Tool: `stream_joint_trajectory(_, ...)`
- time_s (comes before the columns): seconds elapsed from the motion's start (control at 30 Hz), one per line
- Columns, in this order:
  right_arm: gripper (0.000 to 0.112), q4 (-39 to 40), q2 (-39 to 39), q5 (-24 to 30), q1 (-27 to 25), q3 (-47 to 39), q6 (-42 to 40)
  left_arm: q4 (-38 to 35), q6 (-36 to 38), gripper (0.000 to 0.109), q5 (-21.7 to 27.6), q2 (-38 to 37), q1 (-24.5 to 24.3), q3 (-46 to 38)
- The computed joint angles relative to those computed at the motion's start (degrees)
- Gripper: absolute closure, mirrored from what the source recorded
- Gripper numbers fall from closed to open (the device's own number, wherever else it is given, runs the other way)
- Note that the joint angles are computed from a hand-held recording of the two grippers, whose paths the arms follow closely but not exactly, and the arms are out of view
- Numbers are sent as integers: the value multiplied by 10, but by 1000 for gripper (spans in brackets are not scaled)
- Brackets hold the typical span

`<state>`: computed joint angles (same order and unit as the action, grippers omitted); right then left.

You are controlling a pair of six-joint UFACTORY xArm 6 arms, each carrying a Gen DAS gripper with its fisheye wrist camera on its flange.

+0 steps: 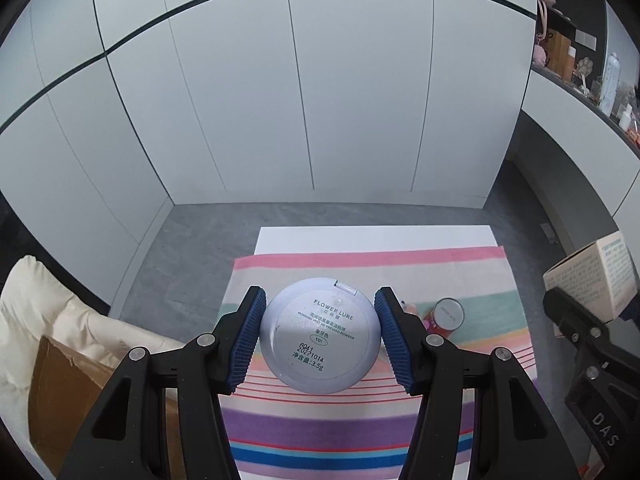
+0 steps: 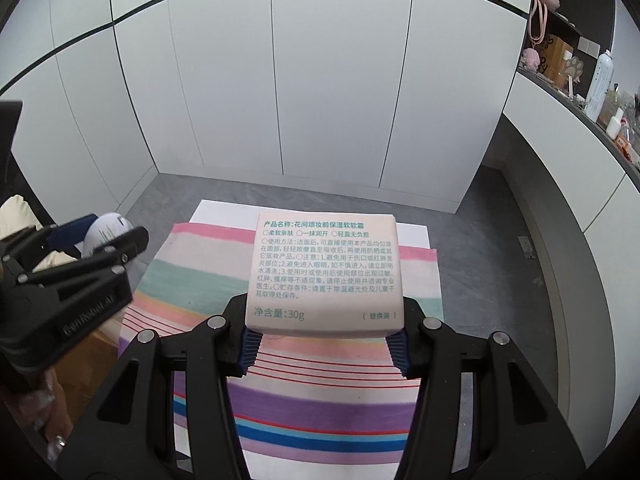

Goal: Organize objects
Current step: 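Lift the compact and cream box and carry both tools back from the cloth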

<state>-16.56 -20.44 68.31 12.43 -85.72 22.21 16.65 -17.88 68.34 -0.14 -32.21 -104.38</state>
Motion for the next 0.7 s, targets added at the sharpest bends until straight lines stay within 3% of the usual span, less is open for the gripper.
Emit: stream_joint_trajectory(0.7, 59, -22, -41, 31, 45, 8, 29, -10, 29, 51, 16, -65, -15, 40)
